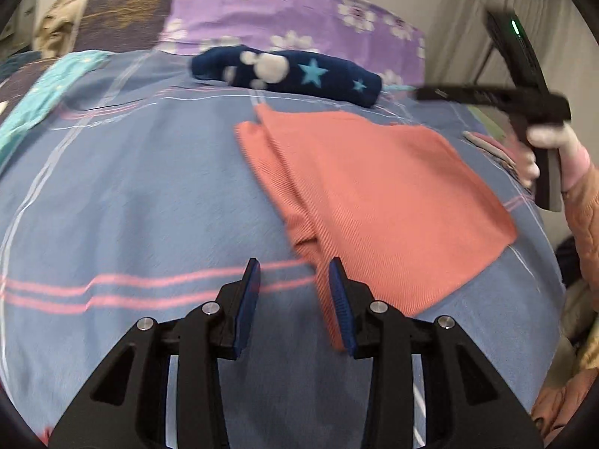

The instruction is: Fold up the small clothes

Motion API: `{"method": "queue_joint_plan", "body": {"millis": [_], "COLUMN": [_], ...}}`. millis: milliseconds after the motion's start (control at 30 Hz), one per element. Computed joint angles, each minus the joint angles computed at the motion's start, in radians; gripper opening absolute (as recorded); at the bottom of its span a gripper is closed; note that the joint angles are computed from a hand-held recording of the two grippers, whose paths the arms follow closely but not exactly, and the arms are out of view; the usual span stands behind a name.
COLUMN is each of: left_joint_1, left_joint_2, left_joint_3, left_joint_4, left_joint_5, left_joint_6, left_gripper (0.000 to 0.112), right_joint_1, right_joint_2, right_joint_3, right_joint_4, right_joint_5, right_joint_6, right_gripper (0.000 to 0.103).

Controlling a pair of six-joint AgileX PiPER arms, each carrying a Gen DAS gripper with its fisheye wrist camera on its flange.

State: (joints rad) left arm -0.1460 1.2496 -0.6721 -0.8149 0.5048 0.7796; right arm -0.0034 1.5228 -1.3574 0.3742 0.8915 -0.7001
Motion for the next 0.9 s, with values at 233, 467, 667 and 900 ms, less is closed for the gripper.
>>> {"method": "queue_joint_plan", "body": {"millis": [233, 467, 667, 900], "left_joint_1": [0.062, 0.132, 0.107, 0.199], "left_joint_2": [0.115, 0.140, 0.077, -0.040], "left_joint_3": [-0.049, -0.032, 0.005, 0.089], "left_joint_4": [-0.192, -0.327, -0.265, -0.226], "left_joint_5": [0.092, 0.173, 0.156, 0.235], "left_joint_6": [0.203, 0.319, 0.275, 0.287], "left_gripper": [0.038, 0.025, 0.000, 0.000], "right_joint_1": [0.330, 0.490, 0.421, 0.322], "right_joint_2": [0.195, 0.410, 0.424, 0.334], "right_joint_3": [-0.161, -0.336, -0.358, -0.250], "right_joint_4": [-0.150, -0.406, -0.309, -0.037], "right_joint_5": [-0.003, 0.096, -0.014, -0.061], "right_joint_6": [0.256, 0.471, 0.527, 0.365], "right_gripper": [0.019, 0.043, 0.002, 0.010]}}
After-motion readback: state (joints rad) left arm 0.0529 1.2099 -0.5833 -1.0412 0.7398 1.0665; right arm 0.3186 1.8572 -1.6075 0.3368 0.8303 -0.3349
